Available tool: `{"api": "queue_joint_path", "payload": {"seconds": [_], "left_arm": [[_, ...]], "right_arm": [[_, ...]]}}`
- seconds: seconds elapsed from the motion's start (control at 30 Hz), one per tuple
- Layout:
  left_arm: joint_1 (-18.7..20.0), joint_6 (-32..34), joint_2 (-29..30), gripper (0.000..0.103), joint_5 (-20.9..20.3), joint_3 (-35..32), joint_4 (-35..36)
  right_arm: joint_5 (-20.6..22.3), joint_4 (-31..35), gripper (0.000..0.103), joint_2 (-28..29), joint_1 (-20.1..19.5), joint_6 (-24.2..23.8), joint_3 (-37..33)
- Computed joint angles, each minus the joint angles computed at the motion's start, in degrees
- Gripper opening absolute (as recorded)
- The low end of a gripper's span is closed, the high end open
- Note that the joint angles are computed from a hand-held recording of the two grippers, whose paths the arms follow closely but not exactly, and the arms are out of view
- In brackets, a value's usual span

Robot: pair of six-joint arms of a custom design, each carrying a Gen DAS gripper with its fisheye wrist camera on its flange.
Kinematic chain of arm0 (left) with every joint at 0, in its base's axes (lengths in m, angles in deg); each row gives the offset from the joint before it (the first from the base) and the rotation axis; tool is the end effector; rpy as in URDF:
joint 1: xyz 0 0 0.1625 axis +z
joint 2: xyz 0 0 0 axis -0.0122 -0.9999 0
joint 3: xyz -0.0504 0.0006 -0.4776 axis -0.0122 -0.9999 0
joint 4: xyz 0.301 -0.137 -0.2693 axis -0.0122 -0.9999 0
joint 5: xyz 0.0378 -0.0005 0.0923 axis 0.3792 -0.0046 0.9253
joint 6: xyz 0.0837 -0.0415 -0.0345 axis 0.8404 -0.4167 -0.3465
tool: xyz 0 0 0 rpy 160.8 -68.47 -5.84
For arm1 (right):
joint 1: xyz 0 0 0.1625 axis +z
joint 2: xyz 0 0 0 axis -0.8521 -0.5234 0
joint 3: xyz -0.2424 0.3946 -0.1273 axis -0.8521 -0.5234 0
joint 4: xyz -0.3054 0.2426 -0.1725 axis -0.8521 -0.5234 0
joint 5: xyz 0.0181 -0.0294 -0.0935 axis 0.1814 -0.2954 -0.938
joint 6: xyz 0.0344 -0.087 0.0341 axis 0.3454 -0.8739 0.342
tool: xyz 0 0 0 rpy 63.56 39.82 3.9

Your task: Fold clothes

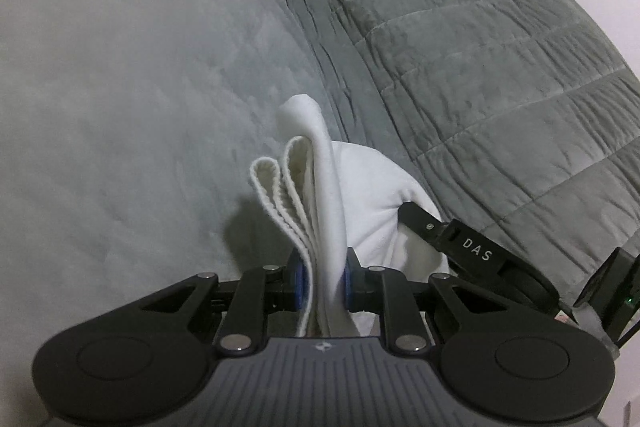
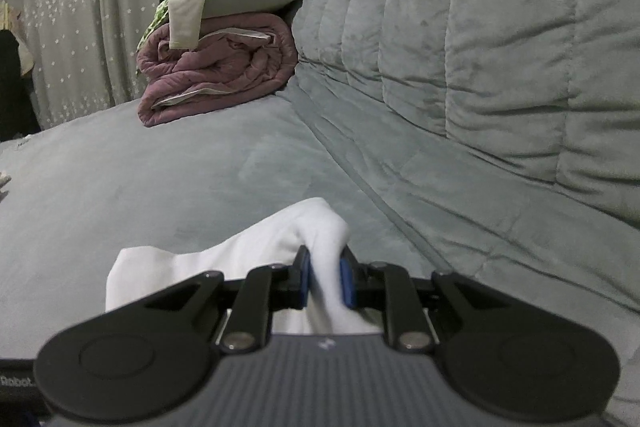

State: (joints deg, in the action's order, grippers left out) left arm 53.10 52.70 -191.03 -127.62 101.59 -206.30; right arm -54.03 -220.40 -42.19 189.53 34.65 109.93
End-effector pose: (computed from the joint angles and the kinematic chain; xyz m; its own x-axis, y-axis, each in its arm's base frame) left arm -0.0138 -0.3142 0.3319 -0.9809 -0.0962 0.1691 -0.1933 0.5807 -0.7909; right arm 0.3955 -0.3572 -0.0105 -0.7308 -0.2218 0.6455 -0.6481 0.5225 -0.5541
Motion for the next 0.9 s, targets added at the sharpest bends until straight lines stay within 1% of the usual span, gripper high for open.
{"api": "queue_joint_path", "payload": {"seconds": [0.07,0.13,0.2,0.27,0.3,0.37,0.43,0.47,0.5,0.57,0.63,0.7,0.77,0.83,0.9], "left_arm": [[0.61,0.23,1.82,0.017,0.05,-0.13,-1.29],[1.24,0.12,2.78,0.017,0.47,-0.06,-1.28],[1.96,0.08,3.63,0.017,0.78,0.07,-1.31],[3.09,0.79,4.20,0.017,-0.52,0.41,-2.99],[3.55,1.09,4.39,0.018,-1.06,0.53,-3.61],[3.67,1.30,4.25,0.018,-1.32,0.56,-3.45],[3.71,1.52,4.11,0.018,-1.41,0.56,-3.23],[3.74,1.59,4.05,0.018,-1.46,0.59,-3.20],[3.86,1.41,4.09,0.018,-1.65,0.69,-3.42],[4.36,0.64,4.25,0.018,-2.44,0.78,-3.89],[4.99,-0.13,4.26,0.019,-3.39,0.57,-3.84],[4.55,-0.76,3.07,0.021,-3.19,0.53,-2.07],[4.09,-1.42,1.86,0.022,-2.99,0.47,-0.26],[3.40,-2.14,0.87,0.024,-2.55,0.67,0.94],[2.41,-2.77,0.02,0.027,-1.68,1.02,1.96]], "right_arm": [[0.00,0.32,0.015,-0.10,-0.57,0.26,0.38],[-0.75,1.80,0.017,-0.18,-1.18,1.72,0.66],[-2.39,3.50,0.023,-0.23,-1.51,3.66,0.78],[-4.43,3.73,0.024,-0.43,-1.65,5.86,0.87],[-4.72,4.03,0.024,-1.08,-1.78,7.76,1.32],[-3.01,5.41,0.025,-2.96,-2.45,11.91,2.96],[-0.56,7.07,0.029,-4.84,-3.27,15.53,4.60],[0.64,8.37,0.032,-5.65,-3.65,16.95,5.25],[1.01,9.66,0.032,-6.12,-3.82,17.87,5.62],[0.37,12.00,0.032,-6.49,-3.89,18.73,5.86],[1.12,14.72,0.032,-7.30,-4.28,20.36,6.37],[1.82,18.11,0.035,-8.32,-4.48,22.01,6.93],[1.43,20.27,0.036,-8.86,-4.39,22.43,7.27],[1.02,21.57,0.033,-9.05,-4.37,22.86,7.61],[0.49,22.54,0.027,-8.96,-4.33,23.52,7.60]]}}
